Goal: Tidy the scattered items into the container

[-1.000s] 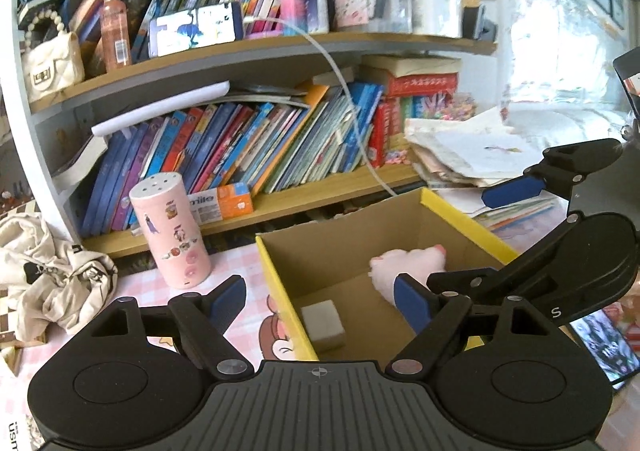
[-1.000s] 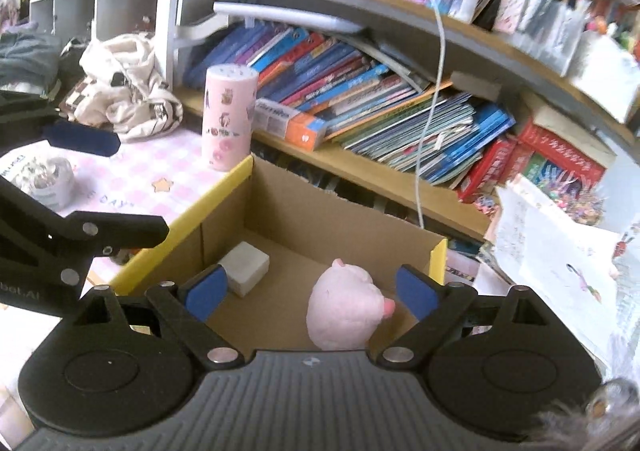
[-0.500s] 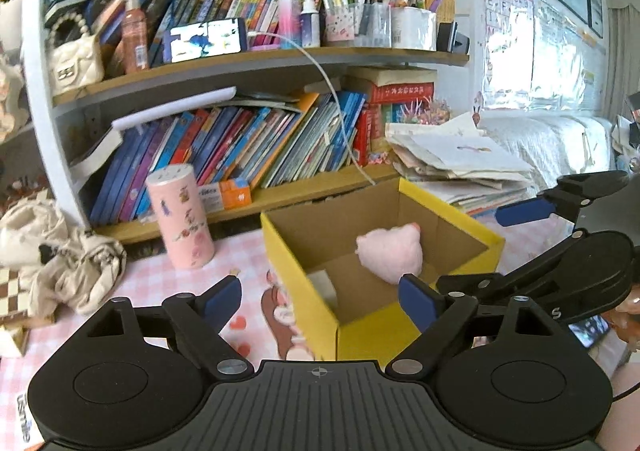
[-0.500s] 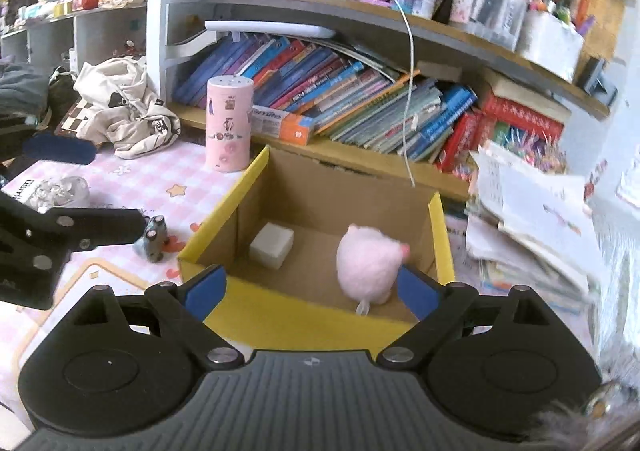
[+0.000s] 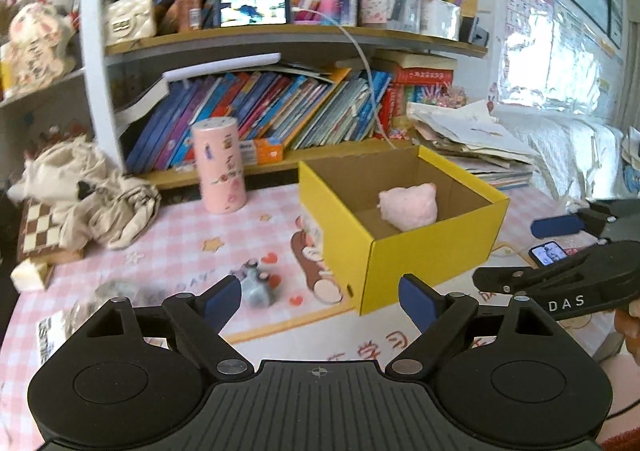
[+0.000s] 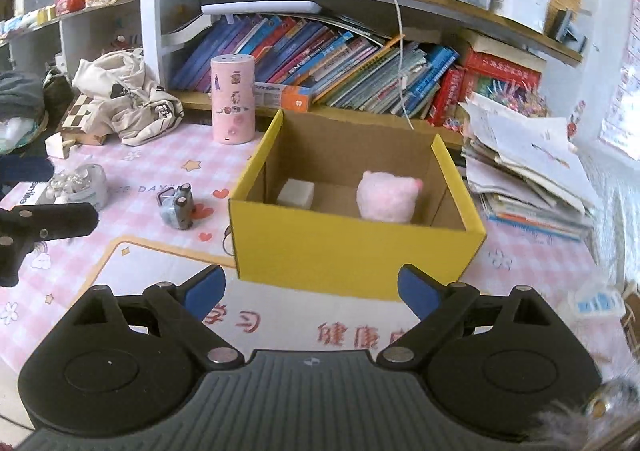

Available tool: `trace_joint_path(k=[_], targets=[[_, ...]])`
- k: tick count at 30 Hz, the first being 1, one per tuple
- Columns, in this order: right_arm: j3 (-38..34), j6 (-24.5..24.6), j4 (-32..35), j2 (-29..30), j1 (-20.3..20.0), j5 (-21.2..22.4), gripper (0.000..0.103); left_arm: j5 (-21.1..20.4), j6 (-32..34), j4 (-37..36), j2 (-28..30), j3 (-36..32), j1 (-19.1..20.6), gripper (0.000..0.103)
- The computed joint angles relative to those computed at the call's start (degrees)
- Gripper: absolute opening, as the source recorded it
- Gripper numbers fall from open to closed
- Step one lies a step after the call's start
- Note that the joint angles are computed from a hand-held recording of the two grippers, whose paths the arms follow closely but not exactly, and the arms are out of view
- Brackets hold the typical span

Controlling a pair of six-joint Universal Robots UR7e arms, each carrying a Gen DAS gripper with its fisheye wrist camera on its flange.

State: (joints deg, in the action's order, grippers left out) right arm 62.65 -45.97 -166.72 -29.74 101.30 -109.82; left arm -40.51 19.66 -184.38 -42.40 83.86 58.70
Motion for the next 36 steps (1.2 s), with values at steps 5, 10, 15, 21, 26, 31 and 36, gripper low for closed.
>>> trace_joint_path(k=[5,10,15,21,26,31,36], targets=[[5.98,2.32,-6.36,-1.55,0.39,-0.73,0.094,2.03,-3.85,-2.38,-2.77,5.19,-0.21,0.088],[10.72,5.34,-10.43,-2.58,0.83,-1.46,0.095,4.30,-6.40,-2.88,-5.26,8.89,-0.29,0.088],[13.64,6.42,-14.20,-2.54,1.78,-2.17,0.096,5.21,-7.61,-3.60,-7.26,12.34,-0.48,0.088],[16.81,5.76,-17.15,-2.52,3.05,-2.76,0.098,6.10,-8.50,-3.42,-9.21,15.47,-0.63,0.089],[18.56,5.07,-17.35,-2.57,4.06,-3.53,0.099,6.26,-9.21,-4.19,-11.06,18.20,-0.73,0.089],[19.56,5.39,-17.58,-2.30,4.92,-4.02,0.099,6.48,-9.56,-4.86,-12.95,20.50,-0.69,0.089],[19.85,5.34,-17.06,-1.60,5.89,-4.22,0.099,7.13,-10.75,-4.37,-14.93,22.54,-0.53,0.089]])
